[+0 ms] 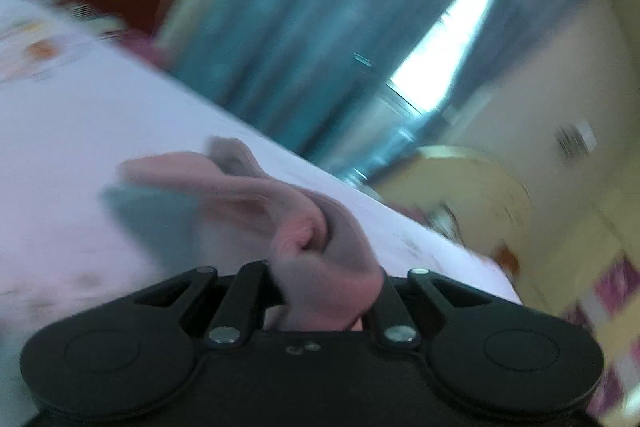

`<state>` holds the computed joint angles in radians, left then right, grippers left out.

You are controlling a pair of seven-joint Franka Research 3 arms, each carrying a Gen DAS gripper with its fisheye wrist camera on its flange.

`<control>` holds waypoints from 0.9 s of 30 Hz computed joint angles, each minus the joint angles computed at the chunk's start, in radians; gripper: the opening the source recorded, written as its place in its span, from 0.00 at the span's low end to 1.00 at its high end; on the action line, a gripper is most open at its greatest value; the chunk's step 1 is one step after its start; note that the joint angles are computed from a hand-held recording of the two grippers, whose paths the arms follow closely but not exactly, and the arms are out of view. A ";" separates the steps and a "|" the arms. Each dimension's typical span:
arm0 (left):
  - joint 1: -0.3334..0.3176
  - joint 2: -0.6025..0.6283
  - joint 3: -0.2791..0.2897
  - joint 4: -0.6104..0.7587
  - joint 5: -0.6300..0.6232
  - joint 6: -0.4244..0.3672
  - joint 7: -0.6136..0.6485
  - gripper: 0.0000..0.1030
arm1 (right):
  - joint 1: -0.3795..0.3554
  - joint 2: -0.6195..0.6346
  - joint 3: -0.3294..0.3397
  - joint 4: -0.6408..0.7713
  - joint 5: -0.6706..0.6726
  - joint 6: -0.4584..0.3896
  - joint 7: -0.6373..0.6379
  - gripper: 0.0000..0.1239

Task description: Fold small clothes

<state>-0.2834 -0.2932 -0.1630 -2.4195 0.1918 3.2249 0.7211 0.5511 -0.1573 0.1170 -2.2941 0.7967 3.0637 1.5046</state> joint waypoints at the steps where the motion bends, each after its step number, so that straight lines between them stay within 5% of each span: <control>1: -0.029 0.036 -0.004 0.058 0.011 -0.031 0.024 0.10 | 0.034 -0.043 -0.047 -0.033 0.108 0.022 -0.073 0.00; 4: -0.133 0.153 -0.009 0.218 -0.032 -0.103 0.124 0.10 | 0.048 -0.166 -0.133 -0.125 0.232 0.034 -0.165 0.00; 8: -0.148 0.342 -0.121 0.431 -0.029 -0.235 0.179 0.14 | 0.011 -0.332 -0.241 -0.239 0.260 -0.019 -0.216 0.00; 10: -0.146 0.440 -0.189 0.532 -0.148 -0.352 0.317 0.28 | -0.112 -0.379 -0.218 -0.276 0.160 -0.119 -0.146 0.02; 11: -0.145 0.456 -0.208 0.545 -0.182 -0.370 0.328 0.27 | -0.156 -0.392 -0.213 -0.292 0.084 -0.146 -0.078 0.10; 12: -0.130 0.446 -0.235 0.524 -0.250 -0.331 0.379 0.28 | -0.165 -0.414 -0.231 -0.309 0.079 -0.160 -0.081 0.44; 13: -0.124 0.421 -0.242 0.483 -0.262 -0.275 0.386 0.29 | -0.139 -0.451 -0.263 -0.332 0.143 -0.145 -0.154 0.54; 16: -0.166 0.333 -0.145 0.404 -0.032 -0.290 0.146 0.24 | -0.075 -0.517 -0.351 -0.357 0.223 -0.187 -0.273 0.48; 19: -0.127 0.269 -0.122 0.350 0.129 -0.338 -0.032 0.21 | -0.013 -0.499 -0.398 -0.328 0.320 -0.256 -0.394 0.40; 24: -0.079 0.262 -0.116 0.336 0.152 -0.388 -0.043 0.21 | 0.006 -0.378 -0.370 -0.250 0.401 -0.323 -0.470 0.40; 27: -0.074 0.293 -0.115 0.333 0.035 -0.378 0.050 0.21 | -0.026 -0.286 -0.342 -0.194 0.383 -0.373 -0.458 0.40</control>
